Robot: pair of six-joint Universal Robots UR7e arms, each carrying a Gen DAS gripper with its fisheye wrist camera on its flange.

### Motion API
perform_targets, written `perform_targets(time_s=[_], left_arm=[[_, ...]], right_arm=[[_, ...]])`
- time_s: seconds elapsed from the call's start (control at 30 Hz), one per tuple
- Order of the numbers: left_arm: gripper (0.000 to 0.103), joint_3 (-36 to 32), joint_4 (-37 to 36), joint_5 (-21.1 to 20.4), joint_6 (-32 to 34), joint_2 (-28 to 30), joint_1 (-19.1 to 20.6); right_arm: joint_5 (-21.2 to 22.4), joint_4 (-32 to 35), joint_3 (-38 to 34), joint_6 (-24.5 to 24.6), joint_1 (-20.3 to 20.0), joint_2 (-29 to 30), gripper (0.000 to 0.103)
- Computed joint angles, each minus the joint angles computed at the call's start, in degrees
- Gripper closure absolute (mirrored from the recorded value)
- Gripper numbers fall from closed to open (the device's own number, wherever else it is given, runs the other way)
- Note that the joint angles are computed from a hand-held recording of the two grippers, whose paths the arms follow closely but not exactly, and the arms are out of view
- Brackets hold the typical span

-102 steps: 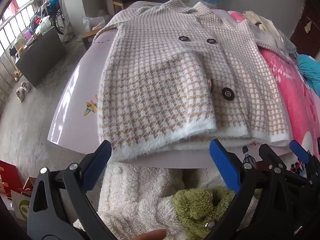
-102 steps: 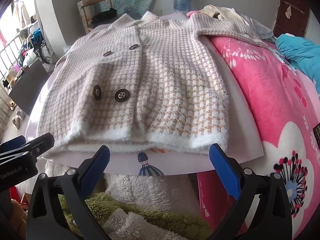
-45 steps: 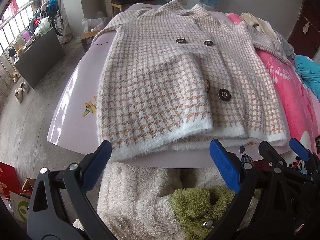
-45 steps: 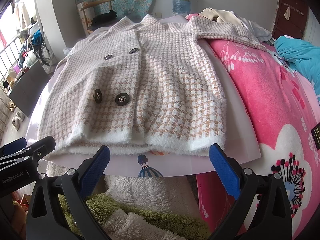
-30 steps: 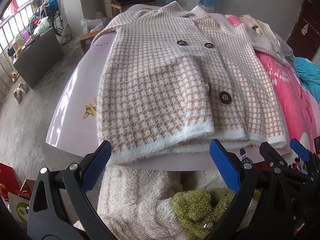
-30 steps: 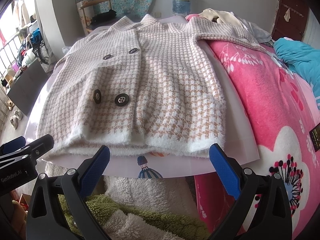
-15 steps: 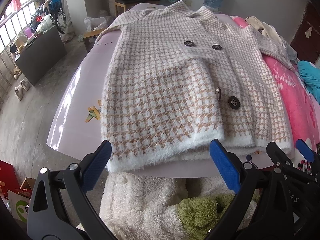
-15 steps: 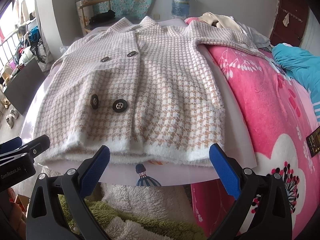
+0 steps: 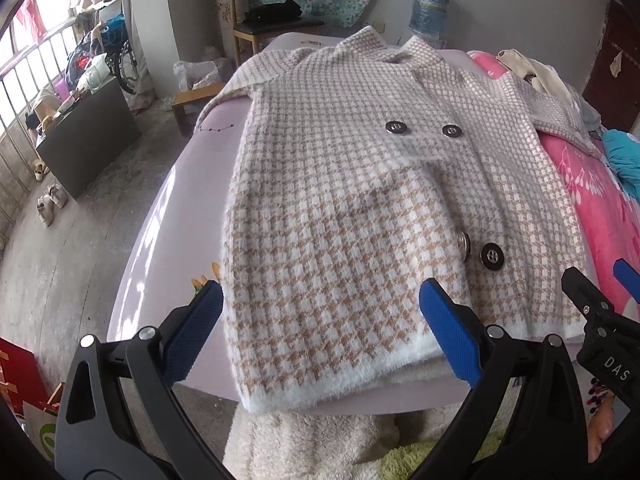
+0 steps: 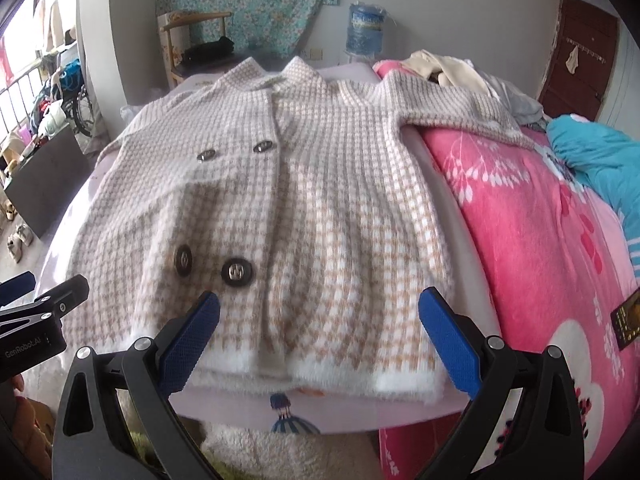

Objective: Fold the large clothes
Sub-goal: 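Grasp the coat's side edge with the left tool and lift it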

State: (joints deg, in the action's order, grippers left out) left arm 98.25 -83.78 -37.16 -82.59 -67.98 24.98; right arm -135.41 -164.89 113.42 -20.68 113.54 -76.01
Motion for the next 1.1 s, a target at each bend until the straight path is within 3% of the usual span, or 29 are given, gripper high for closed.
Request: perform_targets(time_s=[0.13,0.27,0.33,0.43,0.53,0.6,0.7,0.83,0.93,1.0,1.1], left_arm=[[0.008,0.62,-3.38,3.62,3.68,-0.66,0.91],[0.008,4.38,-17.5,6.35,14.54,-2.82,2.19],[0.008,6.2,-25.68,6.27,20.45,-3.89,3.0],[0.008,5.96,-31.69,5.18,25.96,-4.61,4.99],[0.008,6.16,-41.01,2.29,31.75,-5.92,7.6],[0.008,5.75,-44.1,1.8,31.86,-6.72,9.26],[0.008,3.47,-42.46,6.19,31.28,-7.11,11.23],[0.008,0.08,-42.54,8.46,29.65,-8.3,15.92],[0.008,-3.39,-41.88,4.27,27.67,-8.87,21.98],[0.008,-3.74,-45.41,-1.69,26.61,-9.73,26.48],[0.008,-1.29,-54.02,-14.35,22.65,-11.39,34.24]], right_arm=[[3.05,-1.56,-2.73,-3.98,-0.27,1.96,0.006],[6.71,-1.19,-6.28,-7.44,-0.5,4.12,0.006],[10.3,1.28,-9.2,-8.51,-0.8,5.39,0.006],[14.45,5.21,-13.87,-8.41,-0.88,7.96,0.006],[17.04,7.63,-19.28,-9.55,-0.47,11.93,0.006],[19.02,10.7,-22.8,-8.96,-0.43,14.14,0.006],[21.61,17.04,-29.33,-8.0,-0.49,18.49,0.006],[22.4,23.24,-37.32,-8.43,-0.37,24.84,0.006],[23.94,29.74,-42.7,-6.18,-1.03,28.74,0.007],[24.56,33.45,-45.25,-5.27,-1.41,30.9,0.014],[24.49,36.6,-46.74,-4.54,-1.72,32.65,0.016]])
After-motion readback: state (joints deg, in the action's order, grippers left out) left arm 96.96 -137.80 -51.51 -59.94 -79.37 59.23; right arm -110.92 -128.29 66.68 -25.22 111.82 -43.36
